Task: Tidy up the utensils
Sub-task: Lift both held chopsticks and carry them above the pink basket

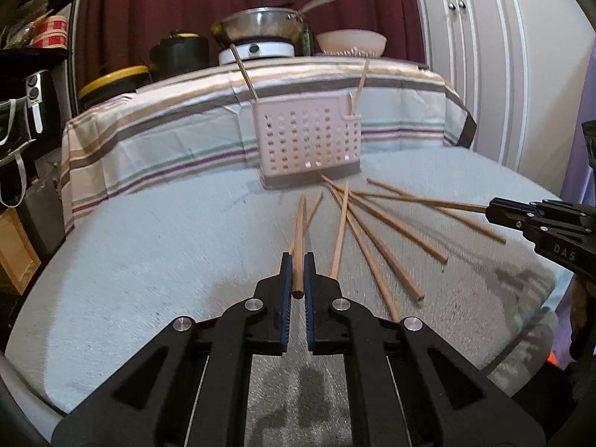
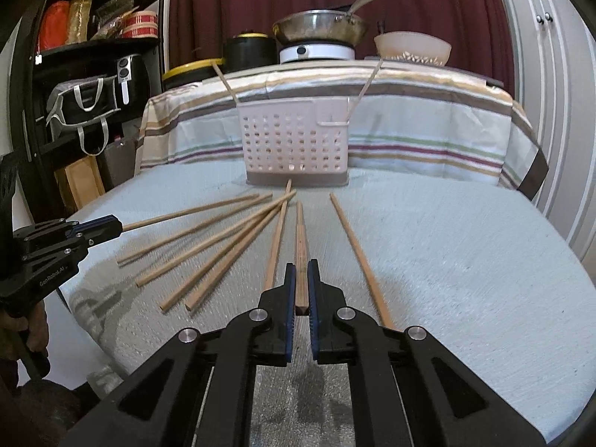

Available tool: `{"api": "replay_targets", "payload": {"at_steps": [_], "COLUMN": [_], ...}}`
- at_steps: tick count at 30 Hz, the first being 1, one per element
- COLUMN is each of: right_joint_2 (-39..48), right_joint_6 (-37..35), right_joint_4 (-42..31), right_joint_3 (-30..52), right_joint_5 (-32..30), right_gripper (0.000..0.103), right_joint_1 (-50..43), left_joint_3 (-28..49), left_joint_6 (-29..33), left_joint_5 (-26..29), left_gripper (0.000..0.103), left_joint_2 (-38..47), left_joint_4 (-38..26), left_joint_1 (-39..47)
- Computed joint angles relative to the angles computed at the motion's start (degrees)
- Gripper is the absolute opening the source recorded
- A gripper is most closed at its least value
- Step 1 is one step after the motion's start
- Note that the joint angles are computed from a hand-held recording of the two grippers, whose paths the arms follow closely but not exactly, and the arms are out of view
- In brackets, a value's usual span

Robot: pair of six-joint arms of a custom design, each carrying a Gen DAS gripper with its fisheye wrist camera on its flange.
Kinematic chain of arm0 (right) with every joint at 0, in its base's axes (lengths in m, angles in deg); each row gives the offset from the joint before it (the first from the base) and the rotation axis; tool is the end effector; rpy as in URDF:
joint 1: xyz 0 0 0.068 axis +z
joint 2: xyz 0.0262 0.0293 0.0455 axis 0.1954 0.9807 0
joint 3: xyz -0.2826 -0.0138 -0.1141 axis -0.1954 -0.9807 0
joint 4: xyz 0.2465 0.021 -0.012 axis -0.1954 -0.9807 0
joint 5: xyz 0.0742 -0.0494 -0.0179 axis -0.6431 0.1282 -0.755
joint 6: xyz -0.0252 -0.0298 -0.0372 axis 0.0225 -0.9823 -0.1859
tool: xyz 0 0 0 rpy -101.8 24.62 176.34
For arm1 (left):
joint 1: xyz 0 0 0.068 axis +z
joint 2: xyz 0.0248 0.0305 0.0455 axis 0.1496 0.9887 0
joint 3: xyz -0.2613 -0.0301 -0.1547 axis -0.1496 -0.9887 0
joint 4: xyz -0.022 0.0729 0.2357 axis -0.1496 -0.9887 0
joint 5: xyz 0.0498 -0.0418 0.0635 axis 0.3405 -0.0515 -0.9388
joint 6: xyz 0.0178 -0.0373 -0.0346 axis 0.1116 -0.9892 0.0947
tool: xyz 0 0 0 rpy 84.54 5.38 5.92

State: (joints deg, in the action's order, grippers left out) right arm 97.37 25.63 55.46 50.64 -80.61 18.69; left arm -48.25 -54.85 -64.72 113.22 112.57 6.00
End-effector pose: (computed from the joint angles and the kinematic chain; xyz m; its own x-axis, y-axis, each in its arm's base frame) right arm 0.1865 0.0287 0.1608 -0.5311 -0.0602 -0.8452 -0.2268 0.9712 0.0733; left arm 0.1790 -0.0139 0.1422 -0.4394 0.1970 -0.8764 0.2696 0.9596 0.0805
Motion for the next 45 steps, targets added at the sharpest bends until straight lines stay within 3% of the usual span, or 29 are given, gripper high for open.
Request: {"api": "replay_targets", "payload": {"at_steps": [7, 11, 18, 27, 45], "right_joint_2": [-8.5, -13.4, -17.1, -11.0, 3.1], "right_joint_6": [0.2, 0.3, 0.5, 0.6, 0.3], "right_joint_4": [-7.4, -11.7, -16.7, -15.9, -12.0], "right_joint_3": [2.4, 4.3, 8.7, 15.3, 26.9], "right_joint_5": [-0.1, 0.0, -1.4, -2.4, -5.1], "right_gripper": [0.007, 0.007, 0.007, 0.007, 0.007], "right_joint_1": [-0.9, -1.3, -3.5, -4.9, -5.6], "left_joint_3": [1.4, 4.1, 11.0, 22.3, 36.8], "left_joint_6": [-1.4, -2.3, -3.1, -3.9, -6.7], "left_joint_5": [0.0, 0.7, 2.6, 4.9, 3.5], "left_gripper": [0.006, 0.006, 0.007, 0.007, 0.007], "left_joint_2": [-10.7, -17.5, -21.4, -15.5, -3.1], "left_joint_4": [-7.8, -15.4, -25.4, -33.1, -32.7], "left_joint_1": [1.0, 2.2, 5.4, 9.4, 7.7]}}
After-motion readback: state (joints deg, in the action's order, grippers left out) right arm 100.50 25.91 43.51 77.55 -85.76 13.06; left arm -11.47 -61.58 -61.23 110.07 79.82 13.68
